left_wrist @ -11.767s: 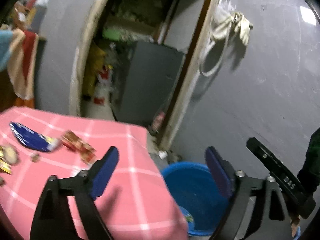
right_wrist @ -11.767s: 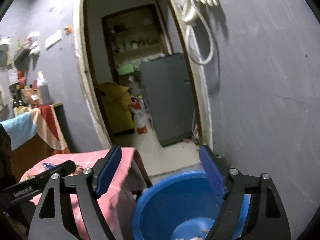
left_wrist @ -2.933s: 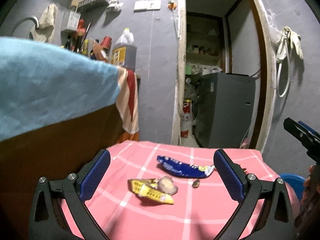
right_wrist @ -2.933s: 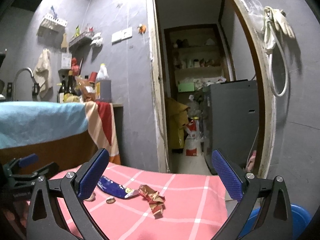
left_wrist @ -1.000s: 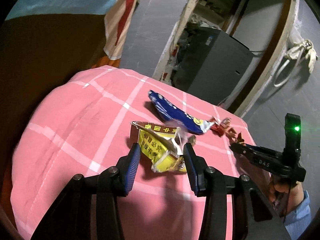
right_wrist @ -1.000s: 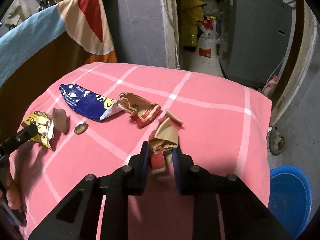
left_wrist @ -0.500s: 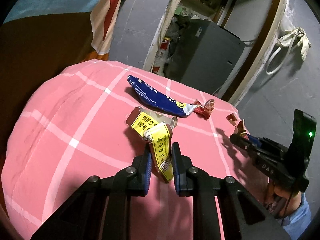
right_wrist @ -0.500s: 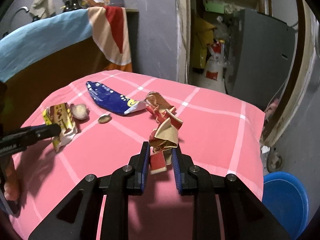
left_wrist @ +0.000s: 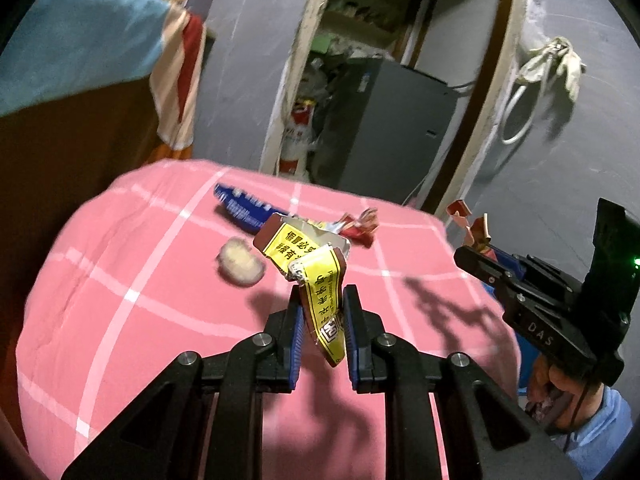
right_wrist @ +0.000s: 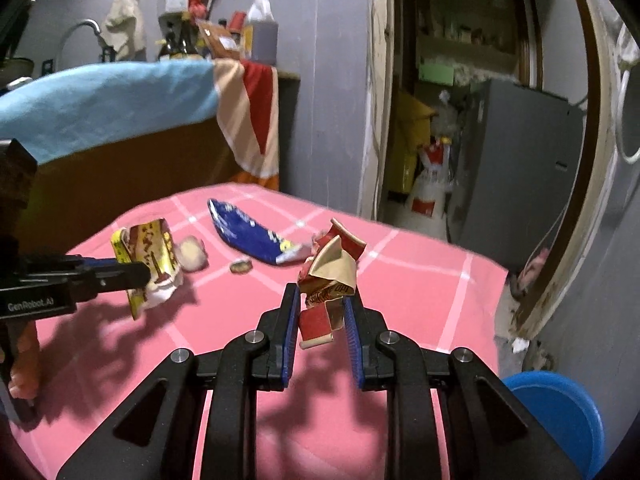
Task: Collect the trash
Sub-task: 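Carry both wrappers over the blue bucket and open both tools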
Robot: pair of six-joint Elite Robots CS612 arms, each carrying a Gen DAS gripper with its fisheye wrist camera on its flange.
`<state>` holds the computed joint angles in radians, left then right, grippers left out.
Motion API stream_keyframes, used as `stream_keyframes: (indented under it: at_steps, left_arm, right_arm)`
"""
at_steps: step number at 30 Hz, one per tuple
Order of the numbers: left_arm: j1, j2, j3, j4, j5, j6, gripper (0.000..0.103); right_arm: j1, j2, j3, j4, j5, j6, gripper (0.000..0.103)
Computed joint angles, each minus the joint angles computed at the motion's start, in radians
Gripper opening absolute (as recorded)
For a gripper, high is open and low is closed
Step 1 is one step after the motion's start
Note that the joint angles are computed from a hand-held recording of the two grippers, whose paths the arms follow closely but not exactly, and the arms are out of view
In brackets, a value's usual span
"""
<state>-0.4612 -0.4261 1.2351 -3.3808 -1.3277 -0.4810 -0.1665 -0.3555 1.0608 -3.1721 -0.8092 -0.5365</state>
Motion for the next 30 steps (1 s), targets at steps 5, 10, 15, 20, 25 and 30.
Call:
stream_keyframes:
  at_steps: [5,10,15,20,25,30]
  left_arm:
    - [-0.013,0.007,-0.023,-0.049,0.011,0.044,0.015]
    - [-0.026,0.027,-0.077,-0.079,-0.008,0.091,0.015]
    - [-0.039,0.053,-0.143,-0.085,-0.057,0.134,0.015]
    - [-0.050,0.081,-0.221,-0.047,-0.124,0.163,0.015]
    - [-0.062,0.117,-0.309,0.004,-0.175,0.191,0.015]
    - [-0.073,0.155,-0.407,0.090,-0.225,0.194,0.015]
  right_arm:
    - [-0.017,0.001,0.018,-0.144,0.033,0.072,0.020]
    - [-0.036,0.002,0.031,-0.263,0.030,0.141,0.020]
    - [-0.060,0.004,0.034,-0.357,-0.003,0.227,0.020]
    - [-0.085,0.010,0.026,-0.421,-0.068,0.314,0.020]
    - [-0.105,0.014,0.017,-0.432,-0.127,0.372,0.020]
    - [-0.119,0.013,0.020,-0.425,-0.177,0.394,0.021]
